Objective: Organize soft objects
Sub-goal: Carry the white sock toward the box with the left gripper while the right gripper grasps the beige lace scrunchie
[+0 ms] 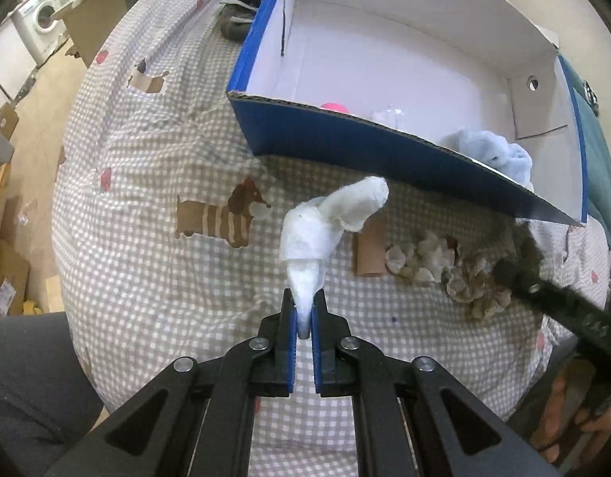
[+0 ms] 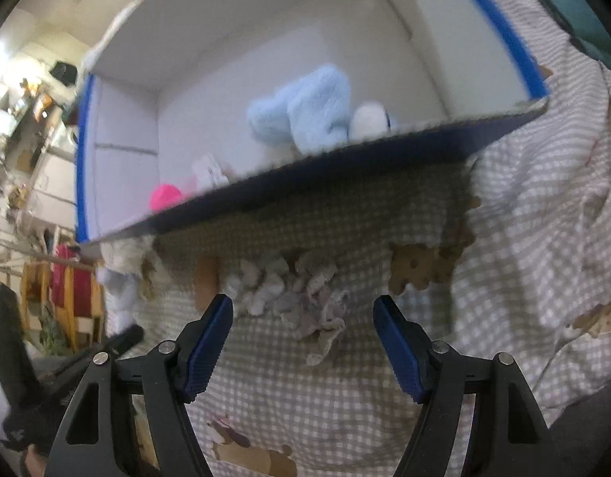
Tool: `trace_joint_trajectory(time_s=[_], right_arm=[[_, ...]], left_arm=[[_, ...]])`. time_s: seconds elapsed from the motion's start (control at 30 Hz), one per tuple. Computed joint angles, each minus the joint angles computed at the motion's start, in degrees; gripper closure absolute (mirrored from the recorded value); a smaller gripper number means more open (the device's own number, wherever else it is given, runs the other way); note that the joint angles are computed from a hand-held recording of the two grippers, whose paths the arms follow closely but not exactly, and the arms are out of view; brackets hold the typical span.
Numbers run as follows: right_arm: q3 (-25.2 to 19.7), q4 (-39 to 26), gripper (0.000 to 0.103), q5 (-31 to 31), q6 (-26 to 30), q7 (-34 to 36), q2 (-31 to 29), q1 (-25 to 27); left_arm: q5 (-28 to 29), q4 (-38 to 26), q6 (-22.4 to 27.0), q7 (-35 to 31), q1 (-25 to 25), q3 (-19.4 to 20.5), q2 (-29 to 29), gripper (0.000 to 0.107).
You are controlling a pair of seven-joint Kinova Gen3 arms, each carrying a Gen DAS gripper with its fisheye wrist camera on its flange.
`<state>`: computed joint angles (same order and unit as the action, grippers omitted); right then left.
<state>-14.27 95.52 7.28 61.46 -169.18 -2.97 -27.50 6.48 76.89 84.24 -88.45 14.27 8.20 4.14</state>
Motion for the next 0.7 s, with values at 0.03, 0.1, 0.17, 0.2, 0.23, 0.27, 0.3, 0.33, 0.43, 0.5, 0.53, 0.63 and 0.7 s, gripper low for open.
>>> trace_joint_trajectory(time_s=[0.03,0.1,0.17,0.2,0.23,0.27,0.3,0.33,0.43,0.5,0.53,0.63,0.7], right_arm=[[0.29,-0.75,0.024,-1.03,1.41,0.96,1.13,0.11],[1.18,-1.34,0.031,-3.34,3.24,2.53,3.03,0.37],[1.93,-1.31,0.047,-4.27,4.39,2.84,4.17,0.51],[2.14,-0.63,0.054,-4.32,4.03,2.45,4.08,0.47],[2.27,-0.04,0.062,-4.11,3.46,2.15,3.83,0.43],[2.23,0.01,0.066,-3.5,3.62,2.07,3.81,0.27],[2.06,-0.09,0.072,-2.75,4.21,1.93,3.86,-0.03],[1.79,-0.62,0.083,-1.66,5.24,1.56,4.1,-0.48],[1.21,-2.9,0.091,1.64,10.41,-0.37,5.48,-2.27],[1.42,-3.0,0.092,1.78,11.64,-0.72,5.55,-2.77],[1.41,-3.45,0.093,2.26,12.74,-0.87,5.8,-3.09],[1.0,-4.36,0.093,4.6,16.96,-2.23,5.88,-4.62],[0.66,-4.77,0.093,5.84,18.94,-3.68,5.73,-5.58]], left_arm=[[0.13,-0.29,0.33,-0.21,-0.12,-0.07,0.04,0.101],[0.1,-0.74,0.81,-0.49,-0.24,-0.13,0.11,0.101],[-0.62,-0.91,0.14,0.33,0.45,0.28,0.88,0.101],[-0.77,-1.06,0.15,0.47,0.56,0.28,1.06,0.101],[-0.79,-0.48,-0.11,0.43,0.5,0.14,0.77,0.101],[-0.93,-0.09,-0.25,0.82,0.66,0.19,0.48,0.101],[-0.98,-0.01,-0.21,0.92,0.6,0.11,0.4,0.101],[-0.83,0.22,-0.27,0.64,0.35,-0.07,0.24,0.101],[-1.12,0.07,-0.33,0.56,0.31,-0.04,0.26,0.101],[-1.14,-0.03,-0.22,0.27,0.21,-0.07,0.32,0.101],[-1.17,-0.03,-0.28,0.3,0.21,-0.06,0.31,0.101],[-1.45,-0.15,-0.42,0.45,0.27,-0.03,0.28,0.101],[-1.61,-0.12,-0.44,0.54,0.32,0.0,0.09,0.101]])
